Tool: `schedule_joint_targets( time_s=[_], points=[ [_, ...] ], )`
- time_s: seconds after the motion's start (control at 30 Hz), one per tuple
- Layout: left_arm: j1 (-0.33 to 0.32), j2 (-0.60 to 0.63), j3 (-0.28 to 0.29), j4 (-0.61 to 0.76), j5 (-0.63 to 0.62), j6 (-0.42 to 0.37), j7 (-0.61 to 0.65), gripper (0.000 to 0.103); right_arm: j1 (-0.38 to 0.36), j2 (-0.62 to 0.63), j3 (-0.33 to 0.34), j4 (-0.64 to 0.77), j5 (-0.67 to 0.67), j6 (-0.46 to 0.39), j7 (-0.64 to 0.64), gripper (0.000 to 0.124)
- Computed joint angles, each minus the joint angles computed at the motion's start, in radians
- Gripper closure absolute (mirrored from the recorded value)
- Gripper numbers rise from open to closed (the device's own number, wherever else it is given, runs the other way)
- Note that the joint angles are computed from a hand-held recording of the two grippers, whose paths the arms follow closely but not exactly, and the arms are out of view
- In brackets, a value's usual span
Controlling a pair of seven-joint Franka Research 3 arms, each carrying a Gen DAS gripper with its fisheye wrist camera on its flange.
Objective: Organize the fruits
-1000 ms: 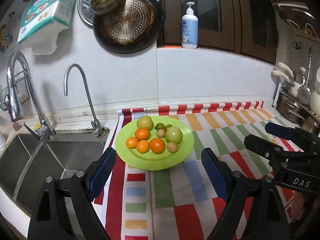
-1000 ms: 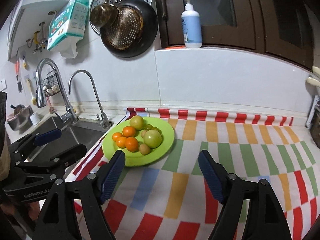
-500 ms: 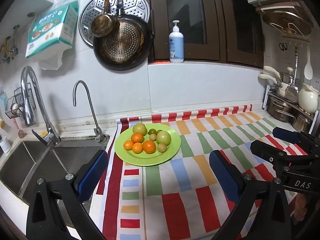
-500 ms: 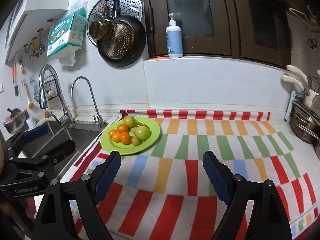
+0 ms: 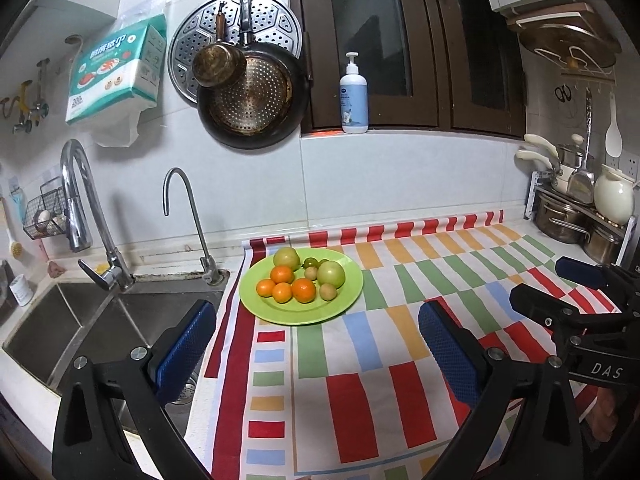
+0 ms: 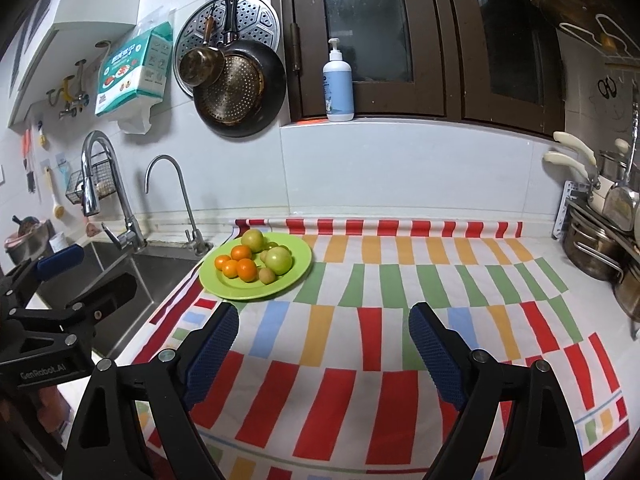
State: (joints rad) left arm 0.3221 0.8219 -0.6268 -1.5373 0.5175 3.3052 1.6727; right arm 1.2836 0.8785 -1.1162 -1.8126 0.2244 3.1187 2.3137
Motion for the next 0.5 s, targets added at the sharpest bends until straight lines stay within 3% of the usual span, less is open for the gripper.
schedule_joint_targets(
  time_s=[0.5],
  points=[
    [0.026, 0.005, -0.030, -0.009, 0.019, 0.003, -0.001, 0.000, 0.010, -0.004, -0.005, -0.013, 0.017, 0.008, -0.028, 0.036]
  ],
)
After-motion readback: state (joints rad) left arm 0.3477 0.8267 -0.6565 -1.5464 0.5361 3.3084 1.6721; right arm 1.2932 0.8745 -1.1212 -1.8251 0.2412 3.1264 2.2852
